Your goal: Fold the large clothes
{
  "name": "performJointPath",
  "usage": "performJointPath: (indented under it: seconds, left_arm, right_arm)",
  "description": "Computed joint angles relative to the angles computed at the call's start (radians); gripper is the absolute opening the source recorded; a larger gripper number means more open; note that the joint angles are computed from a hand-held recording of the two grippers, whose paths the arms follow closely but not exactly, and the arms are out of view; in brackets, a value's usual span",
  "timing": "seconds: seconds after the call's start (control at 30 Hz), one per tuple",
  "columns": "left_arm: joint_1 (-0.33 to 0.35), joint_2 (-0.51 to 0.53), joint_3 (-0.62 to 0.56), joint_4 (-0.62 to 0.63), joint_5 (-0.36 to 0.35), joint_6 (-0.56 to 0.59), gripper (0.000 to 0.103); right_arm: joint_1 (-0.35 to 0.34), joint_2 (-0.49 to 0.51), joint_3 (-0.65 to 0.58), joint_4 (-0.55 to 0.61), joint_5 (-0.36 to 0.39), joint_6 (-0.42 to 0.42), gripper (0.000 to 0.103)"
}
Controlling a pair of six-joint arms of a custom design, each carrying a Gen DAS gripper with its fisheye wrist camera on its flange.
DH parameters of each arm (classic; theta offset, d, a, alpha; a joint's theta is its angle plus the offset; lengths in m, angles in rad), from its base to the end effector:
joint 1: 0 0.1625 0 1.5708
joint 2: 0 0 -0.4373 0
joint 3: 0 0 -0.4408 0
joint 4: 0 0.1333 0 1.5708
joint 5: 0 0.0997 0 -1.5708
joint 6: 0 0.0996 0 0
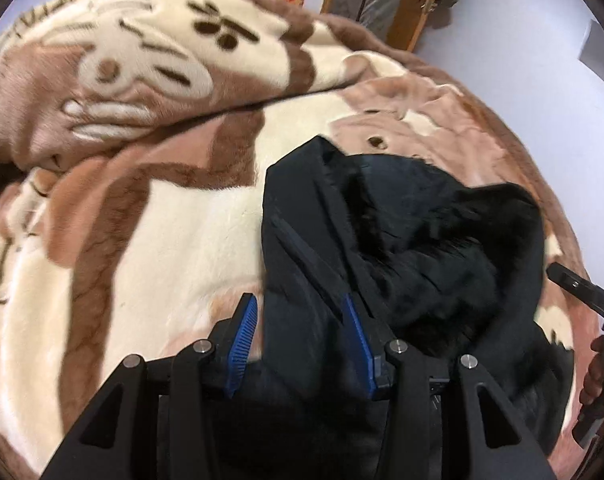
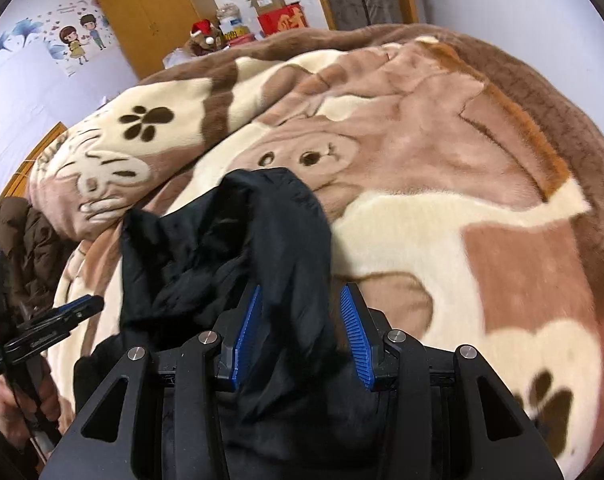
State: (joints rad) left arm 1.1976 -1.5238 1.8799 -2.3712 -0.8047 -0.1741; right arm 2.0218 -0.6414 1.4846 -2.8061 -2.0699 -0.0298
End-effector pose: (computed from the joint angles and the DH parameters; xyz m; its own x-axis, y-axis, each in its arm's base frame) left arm -0.0138 -0.5902 0.4237 -0.8249 -0.1602 -0.5421 0.1892 0.8255 -0.5318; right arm 0.4123 -0.6549 0.0523 -0.8576 -0.2428 0.4535 -0.4285 0.8248 -0.3688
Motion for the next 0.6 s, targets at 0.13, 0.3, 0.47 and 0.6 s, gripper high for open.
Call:
performJointPath:
  seconds: [0.13, 0.3, 0.47, 0.6]
  left_arm:
    - [0.053, 0.082, -0.065, -0.032, -0.040, -0.001, 0.047]
    - [0.066, 0.129, -0.093, -0.099, -0.059, 0.047, 0.037]
    - [0.047, 0.112, -0.067, -0.164, -0.053, 0.111, 0.002]
    - [0.011, 0.037, -0.013, -0.207, -0.054, 0.117, 0.001]
  right_arm:
    - [-0.026, 0.041, -0.068, 0.029, 0.035, -0.014, 0.042]
    - [-0.034, 0.089, -0.142, 0.101, 0.020, -0.044, 0.042]
    - [-0.017, 0.058, -0.095, 0.036, 0.044, -0.069, 0.007]
    - [0.013, -0.008, -0.006, -0.052, 0.069, -0.086, 0.006]
